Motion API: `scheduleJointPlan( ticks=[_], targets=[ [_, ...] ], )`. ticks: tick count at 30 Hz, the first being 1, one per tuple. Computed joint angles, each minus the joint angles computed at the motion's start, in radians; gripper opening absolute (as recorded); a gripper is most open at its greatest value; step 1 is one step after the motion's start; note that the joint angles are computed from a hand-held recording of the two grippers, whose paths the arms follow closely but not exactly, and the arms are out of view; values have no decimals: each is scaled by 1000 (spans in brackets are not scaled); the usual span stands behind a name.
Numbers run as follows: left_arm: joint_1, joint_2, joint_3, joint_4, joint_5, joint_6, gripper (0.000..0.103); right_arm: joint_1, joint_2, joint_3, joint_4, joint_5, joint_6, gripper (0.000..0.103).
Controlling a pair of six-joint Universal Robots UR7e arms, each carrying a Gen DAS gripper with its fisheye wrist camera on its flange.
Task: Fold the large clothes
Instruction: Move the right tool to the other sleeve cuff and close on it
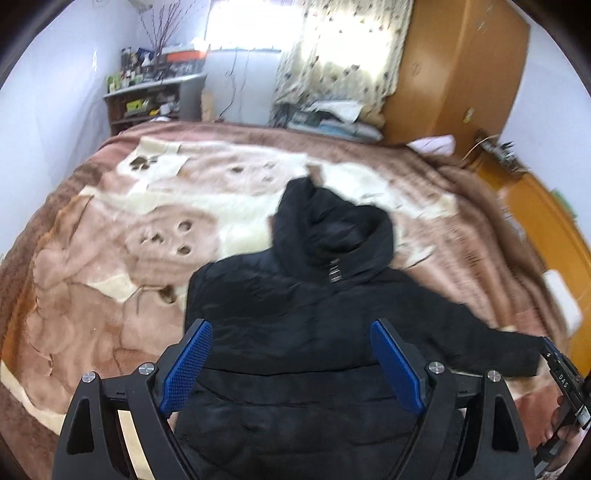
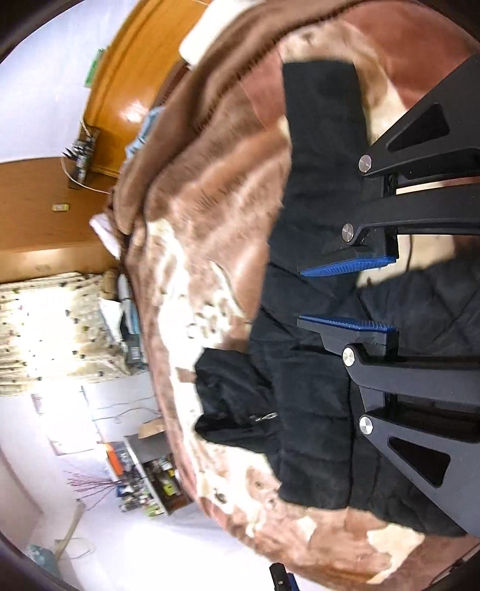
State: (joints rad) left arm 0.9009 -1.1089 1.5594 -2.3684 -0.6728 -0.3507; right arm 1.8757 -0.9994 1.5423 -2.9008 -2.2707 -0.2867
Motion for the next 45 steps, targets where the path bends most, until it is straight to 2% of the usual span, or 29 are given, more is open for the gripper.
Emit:
scheduleJointPlan(
  ticks=[3,5,7,9,12,14,17,20,24,28,31,34,38,44,45],
  targets=[
    [-53,-8,-7,-5,11,-9,87,36,-47,-21,10,-51,-76,31],
    [-81,-5,-6,-45,7,26,88,49,-69,-35,23,-69,-105,34],
    [-95,2,0,-73,4,39,91,56,-87,-37,-9,-103,-148,47],
    [-94,15,12,-92,-12,12,92,43,-100,-20,-42,-115,-167,55],
    [-81,56,45,-135,-12,39,92,-7,-125,22,-16,-100,-92,56],
    [-53,90,62,-164,-58,51,92,-65,-136,72,-15,-91,-6,56],
    [-11,144,85,-216,-75,69,92,-148,-143,134,-17,-59,66,56],
    [44,197,68,-208,-127,25,92,-219,-153,175,-33,-27,116,56],
    [93,259,43,-253,-137,23,92,-297,-134,185,-89,-29,185,56],
    [130,301,16,-259,-141,25,92,-341,-107,170,-127,-38,202,56],
    [151,337,-12,-256,-137,31,92,-363,-72,146,-164,-52,184,56],
    [167,363,-31,-261,-163,50,92,-380,-30,112,-199,-64,166,56],
    [169,389,-43,-275,-153,100,92,-396,-6,88,-218,-33,151,56],
    [174,386,-39,-287,-172,123,92,-415,-6,76,-221,29,234,56],
    [176,380,-36,-287,-181,118,92,-413,-5,75,-229,31,231,53]
  ],
)
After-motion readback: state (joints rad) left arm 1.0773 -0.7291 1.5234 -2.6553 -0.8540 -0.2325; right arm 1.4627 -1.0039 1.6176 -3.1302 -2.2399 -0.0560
